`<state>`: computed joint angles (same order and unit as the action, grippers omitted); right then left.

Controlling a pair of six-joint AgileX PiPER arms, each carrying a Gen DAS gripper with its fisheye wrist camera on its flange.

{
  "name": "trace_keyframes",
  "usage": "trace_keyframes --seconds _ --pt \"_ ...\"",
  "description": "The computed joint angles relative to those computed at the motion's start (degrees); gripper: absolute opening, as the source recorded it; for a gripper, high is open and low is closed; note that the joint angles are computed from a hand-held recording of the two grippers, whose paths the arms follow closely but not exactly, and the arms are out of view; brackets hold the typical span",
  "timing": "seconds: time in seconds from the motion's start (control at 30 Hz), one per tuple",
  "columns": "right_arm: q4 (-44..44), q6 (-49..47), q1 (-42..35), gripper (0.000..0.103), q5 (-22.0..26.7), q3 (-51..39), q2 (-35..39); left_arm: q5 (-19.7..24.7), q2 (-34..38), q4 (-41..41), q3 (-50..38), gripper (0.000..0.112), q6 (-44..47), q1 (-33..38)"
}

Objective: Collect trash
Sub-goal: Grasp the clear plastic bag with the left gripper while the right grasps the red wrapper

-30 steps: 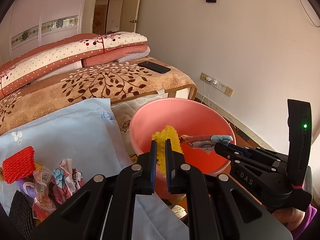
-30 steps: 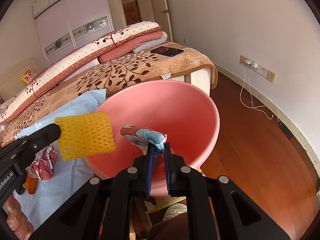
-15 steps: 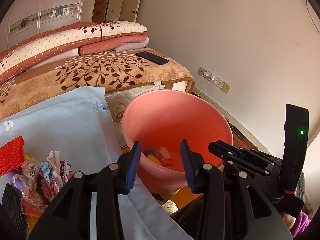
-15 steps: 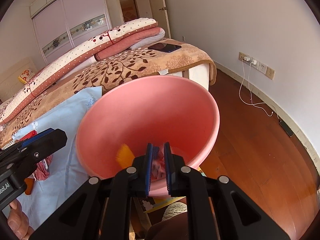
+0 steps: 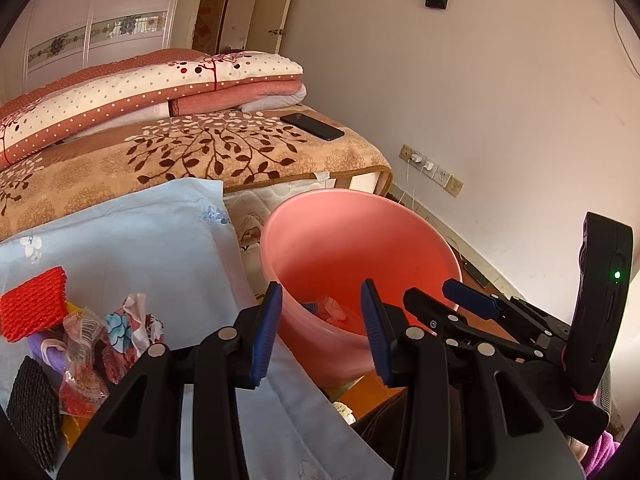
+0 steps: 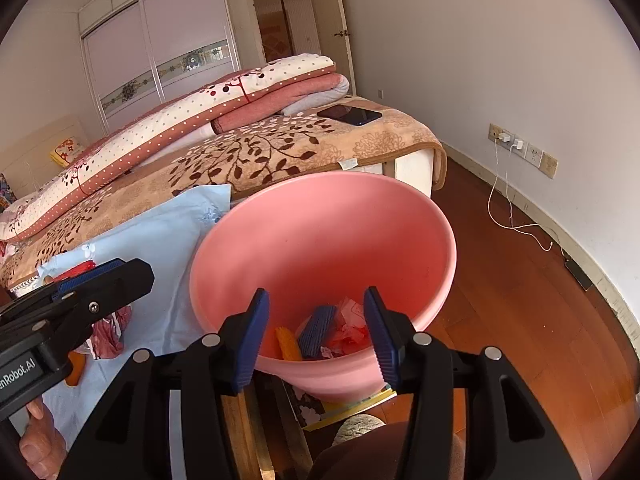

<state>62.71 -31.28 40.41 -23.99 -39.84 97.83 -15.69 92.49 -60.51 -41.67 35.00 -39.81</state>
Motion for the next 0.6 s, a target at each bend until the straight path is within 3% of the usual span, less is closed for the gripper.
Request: trace_keyframes --seconds 0.27,0.6 --pt "6.5 -6.1 5.7 0.050 -2.5 -1.2 -0.8 -4.0 -6.5 -7.8 5.2 0.041 7.3 -0.3" --pt "11.1 -10.3 11.4 0.050 -1.4 -4.2 0.0 -4.1 -17.1 -11.9 13.6 0.041 11.5 4.3"
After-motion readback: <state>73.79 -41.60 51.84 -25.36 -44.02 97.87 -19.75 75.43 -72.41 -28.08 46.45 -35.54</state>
